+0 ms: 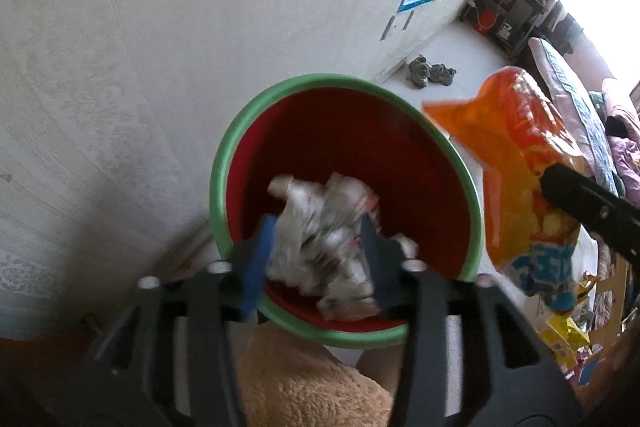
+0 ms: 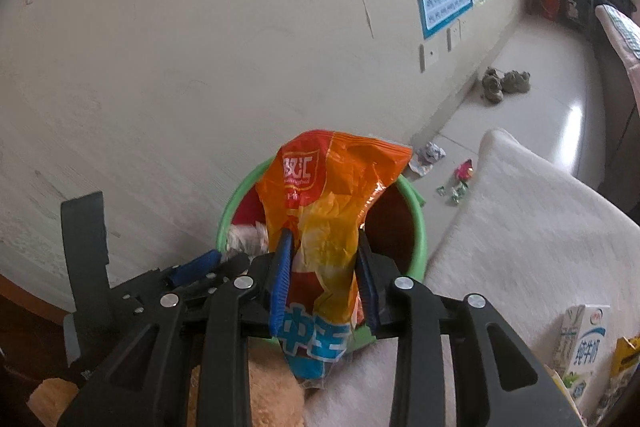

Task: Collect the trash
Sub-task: 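Drop the crumpled paper and orange chip bag into the red bin with both tools, then grasp the white-and-pink snack wrapper with the left tool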

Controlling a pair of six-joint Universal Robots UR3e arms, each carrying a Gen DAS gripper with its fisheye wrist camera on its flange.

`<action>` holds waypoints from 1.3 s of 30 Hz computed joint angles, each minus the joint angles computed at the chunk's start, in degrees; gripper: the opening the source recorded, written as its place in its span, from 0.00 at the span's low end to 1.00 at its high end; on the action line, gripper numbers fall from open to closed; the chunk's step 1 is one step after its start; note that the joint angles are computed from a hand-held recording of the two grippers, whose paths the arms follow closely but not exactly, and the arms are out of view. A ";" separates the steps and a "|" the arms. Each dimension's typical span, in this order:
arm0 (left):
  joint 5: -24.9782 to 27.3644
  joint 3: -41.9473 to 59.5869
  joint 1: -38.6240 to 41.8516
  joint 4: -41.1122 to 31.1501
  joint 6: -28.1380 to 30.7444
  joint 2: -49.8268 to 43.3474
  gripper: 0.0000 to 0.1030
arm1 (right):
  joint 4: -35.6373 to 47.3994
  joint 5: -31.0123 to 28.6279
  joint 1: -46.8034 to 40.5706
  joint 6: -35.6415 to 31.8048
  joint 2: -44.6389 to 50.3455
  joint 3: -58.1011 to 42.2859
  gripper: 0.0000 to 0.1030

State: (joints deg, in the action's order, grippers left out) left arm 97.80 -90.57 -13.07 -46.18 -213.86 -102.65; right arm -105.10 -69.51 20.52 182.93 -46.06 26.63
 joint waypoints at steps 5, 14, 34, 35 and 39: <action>1.89 -0.09 -1.22 -0.41 -0.28 0.64 0.52 | -4.61 0.42 -0.95 0.29 -5.05 8.07 0.52; 4.49 4.47 -7.24 -1.90 -1.40 0.84 0.54 | -11.87 2.59 -6.71 0.26 -22.16 29.85 0.59; -14.43 32.89 -29.65 -17.05 17.70 -18.42 0.70 | 2.04 2.27 -50.45 -26.94 -78.96 83.83 0.69; -15.50 36.10 -30.85 -20.06 19.56 -20.62 0.70 | 5.12 2.80 -53.52 -29.08 -80.83 84.81 0.69; -17.71 50.46 -34.16 -32.87 23.80 -30.56 0.70 | 12.10 3.74 -60.62 -35.86 -86.52 87.68 0.69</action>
State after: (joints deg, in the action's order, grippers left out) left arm 80.09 -40.11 -47.22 -79.05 -190.07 -133.21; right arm -92.99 -65.77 -40.10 147.08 -132.58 114.31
